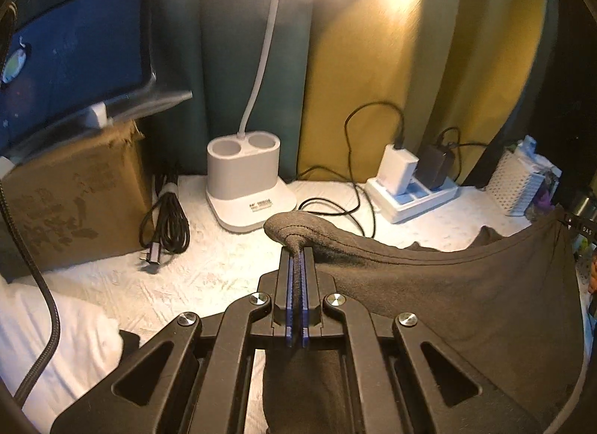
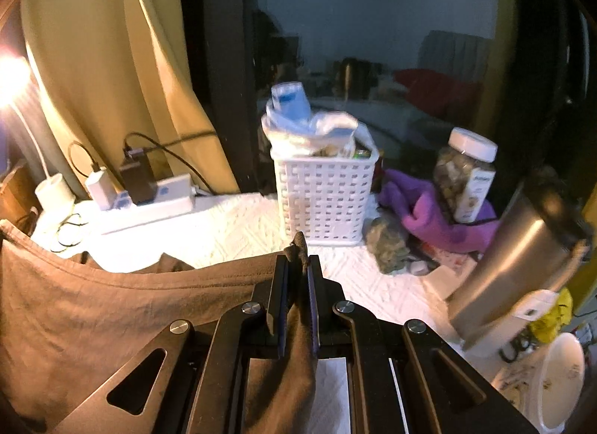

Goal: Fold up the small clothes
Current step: 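Lift the held hem high with both grippers and carry it toward the collar, then lower the hem onto the shirt and open both grippers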

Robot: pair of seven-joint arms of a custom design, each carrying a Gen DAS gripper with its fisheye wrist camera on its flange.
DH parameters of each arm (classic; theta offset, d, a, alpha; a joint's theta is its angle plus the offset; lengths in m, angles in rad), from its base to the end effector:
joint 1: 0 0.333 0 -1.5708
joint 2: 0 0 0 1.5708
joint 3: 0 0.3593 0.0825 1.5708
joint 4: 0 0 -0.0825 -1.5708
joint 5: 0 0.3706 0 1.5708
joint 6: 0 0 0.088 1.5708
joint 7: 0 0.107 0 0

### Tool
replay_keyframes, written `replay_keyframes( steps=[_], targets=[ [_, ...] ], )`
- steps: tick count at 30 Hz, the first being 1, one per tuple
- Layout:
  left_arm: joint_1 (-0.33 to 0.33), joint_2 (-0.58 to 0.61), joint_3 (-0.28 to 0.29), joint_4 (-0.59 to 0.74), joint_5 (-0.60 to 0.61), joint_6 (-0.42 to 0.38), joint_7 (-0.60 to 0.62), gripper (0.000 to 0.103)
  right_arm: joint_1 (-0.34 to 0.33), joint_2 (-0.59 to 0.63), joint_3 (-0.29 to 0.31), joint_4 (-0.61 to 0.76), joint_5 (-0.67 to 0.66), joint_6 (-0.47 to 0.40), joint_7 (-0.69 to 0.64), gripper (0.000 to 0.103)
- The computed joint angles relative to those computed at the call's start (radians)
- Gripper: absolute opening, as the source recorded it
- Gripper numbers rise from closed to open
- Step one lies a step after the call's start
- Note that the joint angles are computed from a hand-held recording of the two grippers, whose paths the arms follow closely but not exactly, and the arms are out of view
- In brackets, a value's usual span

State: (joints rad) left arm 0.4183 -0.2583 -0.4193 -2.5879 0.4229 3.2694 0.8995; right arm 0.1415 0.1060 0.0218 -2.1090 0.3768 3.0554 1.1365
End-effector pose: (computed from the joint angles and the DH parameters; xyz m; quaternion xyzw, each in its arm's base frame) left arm 0.4502 -0.0532 0.4930 -0.6923 0.5738 -0.3293 0.2880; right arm 0.5978 0.0687 0.5147 -0.7158 0.5646 -0.2633 0.3155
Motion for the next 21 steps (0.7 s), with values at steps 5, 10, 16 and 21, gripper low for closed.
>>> replay_keyframes(
  steps=[5, 10, 16, 21],
  targets=[
    [0.109, 0.053, -0.099, 0.031, 0.036, -0.032, -0.030, 0.002, 0.025, 0.070, -0.033, 0.044, -0.073, -0.018, 0.071, 0.009],
    [0.114, 0.101, -0.099, 0.054, 0.110, -0.090, -0.079, 0.002, 0.044, 0.127, -0.067, 0.079, -0.146, -0.052, 0.144, 0.009],
    [0.082, 0.163, -0.079, 0.095, 0.202, -0.175, -0.121, 0.002, 0.078, 0.177, -0.115, 0.105, -0.252, -0.109, 0.232, 0.009],
    [0.067, 0.170, -0.051, 0.107, 0.320, -0.185, -0.222, 0.004, 0.085, 0.185, -0.124, 0.105, -0.301, -0.096, 0.268, 0.009]
  ],
)
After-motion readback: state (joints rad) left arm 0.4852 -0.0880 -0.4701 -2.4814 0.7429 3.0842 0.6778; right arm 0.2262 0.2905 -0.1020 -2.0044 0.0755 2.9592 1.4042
